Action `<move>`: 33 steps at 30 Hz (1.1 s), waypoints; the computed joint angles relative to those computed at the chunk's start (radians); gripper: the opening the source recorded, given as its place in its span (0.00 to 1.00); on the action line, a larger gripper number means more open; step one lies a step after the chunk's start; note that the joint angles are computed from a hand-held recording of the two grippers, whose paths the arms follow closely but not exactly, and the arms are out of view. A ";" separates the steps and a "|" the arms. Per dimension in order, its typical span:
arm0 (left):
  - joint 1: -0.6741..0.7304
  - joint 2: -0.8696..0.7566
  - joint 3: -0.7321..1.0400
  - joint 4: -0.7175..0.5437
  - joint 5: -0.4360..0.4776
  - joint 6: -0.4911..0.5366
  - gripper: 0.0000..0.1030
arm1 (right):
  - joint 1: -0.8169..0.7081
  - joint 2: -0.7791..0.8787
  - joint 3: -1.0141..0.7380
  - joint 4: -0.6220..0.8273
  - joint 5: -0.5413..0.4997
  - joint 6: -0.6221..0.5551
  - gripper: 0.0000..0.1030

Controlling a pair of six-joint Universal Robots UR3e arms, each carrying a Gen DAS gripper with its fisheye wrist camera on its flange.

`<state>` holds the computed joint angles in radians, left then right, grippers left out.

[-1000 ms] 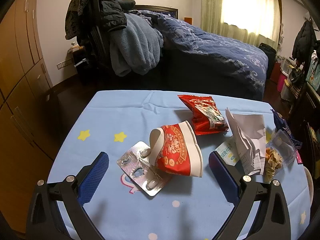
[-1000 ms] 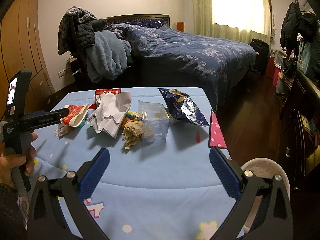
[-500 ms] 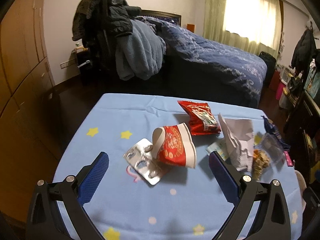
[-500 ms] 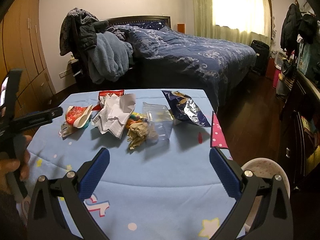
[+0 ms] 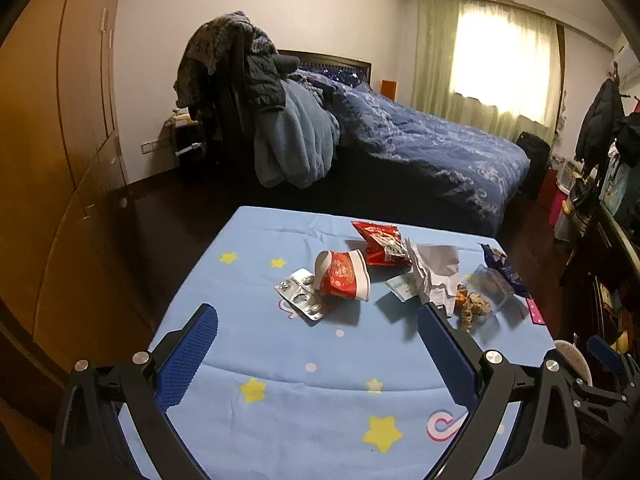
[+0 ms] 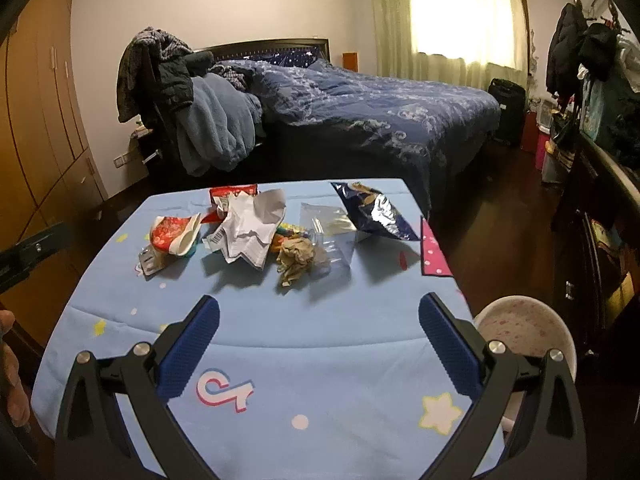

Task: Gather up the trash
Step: 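Move both tools toward the trash pile on the table, then grasp the red-and-white paper cup with the left tool while the right tool grasps the clear plastic box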

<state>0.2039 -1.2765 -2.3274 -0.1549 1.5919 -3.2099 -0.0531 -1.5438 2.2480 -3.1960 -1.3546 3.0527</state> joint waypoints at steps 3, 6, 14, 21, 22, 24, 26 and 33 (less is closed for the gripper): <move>0.005 0.014 0.002 -0.010 -0.002 -0.003 0.96 | -0.007 -0.029 0.014 0.004 0.004 0.000 0.97; 0.006 0.015 0.000 -0.009 0.002 -0.004 0.97 | -0.012 -0.038 0.019 0.002 -0.001 0.002 0.97; -0.006 -0.095 0.041 0.025 0.019 0.004 0.96 | -0.012 0.004 -0.009 0.011 -0.008 0.002 0.97; -0.034 -0.505 0.321 0.058 0.059 0.029 0.96 | 0.004 0.111 -0.086 -0.011 -0.058 -0.030 0.97; -0.033 -0.556 0.366 0.052 0.051 0.031 0.96 | 0.002 0.130 -0.103 -0.011 -0.060 -0.035 0.97; -0.043 -0.652 0.471 0.014 0.067 0.026 0.96 | -0.009 0.169 -0.149 0.005 -0.054 -0.042 0.97; -0.045 -0.730 0.551 -0.001 0.058 0.032 0.96 | -0.024 0.200 -0.192 0.029 -0.041 -0.045 0.97; -0.053 -0.869 0.714 -0.079 0.044 0.016 0.96 | -0.042 0.287 -0.328 0.095 -0.028 -0.055 0.97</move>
<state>0.1511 -2.1456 -1.6134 -0.2344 1.6356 -3.1935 -0.0948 -1.2570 1.9195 -3.1009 -1.3821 2.9977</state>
